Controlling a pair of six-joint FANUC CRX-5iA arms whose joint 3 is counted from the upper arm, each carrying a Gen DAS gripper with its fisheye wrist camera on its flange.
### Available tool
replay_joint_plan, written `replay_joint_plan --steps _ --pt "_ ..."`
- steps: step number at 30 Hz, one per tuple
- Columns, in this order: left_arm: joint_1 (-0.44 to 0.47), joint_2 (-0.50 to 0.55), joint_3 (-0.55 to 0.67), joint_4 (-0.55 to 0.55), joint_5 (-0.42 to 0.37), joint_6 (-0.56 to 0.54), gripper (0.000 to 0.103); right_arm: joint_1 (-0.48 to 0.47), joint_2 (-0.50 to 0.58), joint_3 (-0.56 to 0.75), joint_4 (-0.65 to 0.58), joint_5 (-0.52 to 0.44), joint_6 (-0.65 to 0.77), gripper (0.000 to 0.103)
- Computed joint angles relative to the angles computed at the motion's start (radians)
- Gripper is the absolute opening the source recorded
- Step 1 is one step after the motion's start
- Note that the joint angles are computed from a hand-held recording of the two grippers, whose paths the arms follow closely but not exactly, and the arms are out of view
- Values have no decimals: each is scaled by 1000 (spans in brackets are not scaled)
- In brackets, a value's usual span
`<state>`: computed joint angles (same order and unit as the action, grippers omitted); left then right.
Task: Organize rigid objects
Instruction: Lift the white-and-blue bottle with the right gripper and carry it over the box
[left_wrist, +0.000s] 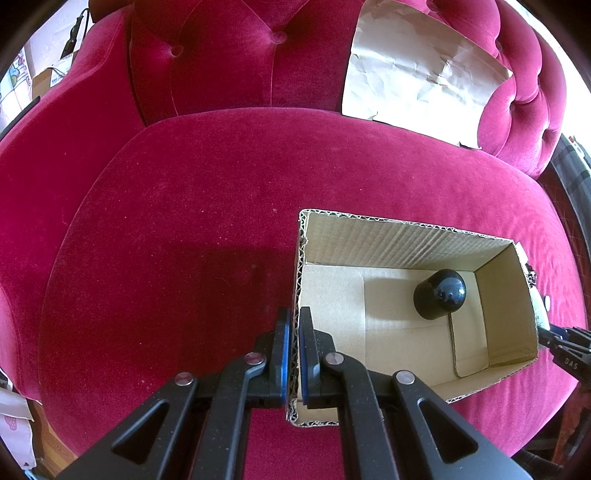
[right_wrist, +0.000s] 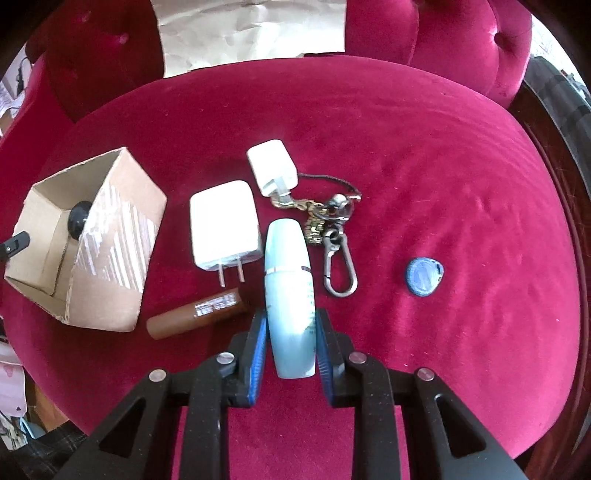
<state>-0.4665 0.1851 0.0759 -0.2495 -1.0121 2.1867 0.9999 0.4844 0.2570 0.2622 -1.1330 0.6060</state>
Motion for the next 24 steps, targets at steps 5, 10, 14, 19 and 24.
replay_joint_plan --steps 5,10,14,19,24 --pt "-1 2 3 -3 -3 1 4 -5 -13 -2 18 -4 -18 26" --pt "-2 3 5 -4 -4 4 4 -3 -15 3 31 -6 -39 26" --pt "-2 1 3 -4 -5 5 4 5 -23 4 45 -13 -51 26" --pt "-2 1 3 -3 -5 5 4 13 -40 -16 69 3 -72 26" --pt "-2 1 3 -4 -5 5 4 26 -54 -14 102 12 -88 26"
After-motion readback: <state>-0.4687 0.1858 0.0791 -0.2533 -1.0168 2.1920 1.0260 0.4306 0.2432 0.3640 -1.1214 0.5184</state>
